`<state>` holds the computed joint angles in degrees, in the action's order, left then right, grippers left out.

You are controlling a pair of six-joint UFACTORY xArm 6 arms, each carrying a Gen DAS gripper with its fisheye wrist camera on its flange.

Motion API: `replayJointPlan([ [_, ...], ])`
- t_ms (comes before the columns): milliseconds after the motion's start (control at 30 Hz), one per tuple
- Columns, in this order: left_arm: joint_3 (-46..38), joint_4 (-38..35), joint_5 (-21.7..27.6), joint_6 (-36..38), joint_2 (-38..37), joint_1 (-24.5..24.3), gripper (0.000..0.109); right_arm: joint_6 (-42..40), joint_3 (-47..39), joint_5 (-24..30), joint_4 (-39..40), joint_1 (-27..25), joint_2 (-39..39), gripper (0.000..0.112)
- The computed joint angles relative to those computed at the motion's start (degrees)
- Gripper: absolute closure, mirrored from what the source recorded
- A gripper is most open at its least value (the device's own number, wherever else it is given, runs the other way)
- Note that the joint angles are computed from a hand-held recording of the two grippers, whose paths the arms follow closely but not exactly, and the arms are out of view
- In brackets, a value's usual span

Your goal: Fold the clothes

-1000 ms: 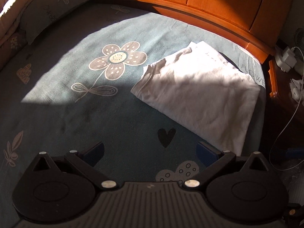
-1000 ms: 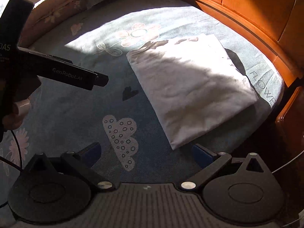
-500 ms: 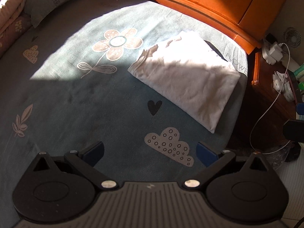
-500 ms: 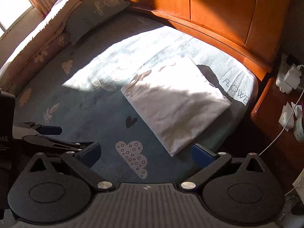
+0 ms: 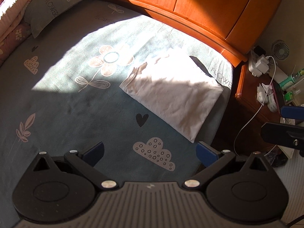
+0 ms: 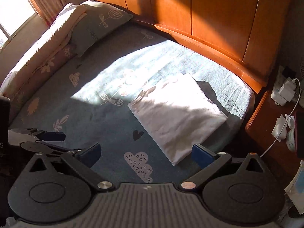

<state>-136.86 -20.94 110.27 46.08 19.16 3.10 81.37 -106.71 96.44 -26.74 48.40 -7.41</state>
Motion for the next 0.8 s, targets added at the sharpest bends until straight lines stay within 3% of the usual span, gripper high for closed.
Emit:
replayJointPlan([
  [800,-18.5,-0.4,7.4,-4.2,9.4,-2.1,0.007,-2.2,1.4,-0.9,1.2,-2.7,-2.3,0.009],
])
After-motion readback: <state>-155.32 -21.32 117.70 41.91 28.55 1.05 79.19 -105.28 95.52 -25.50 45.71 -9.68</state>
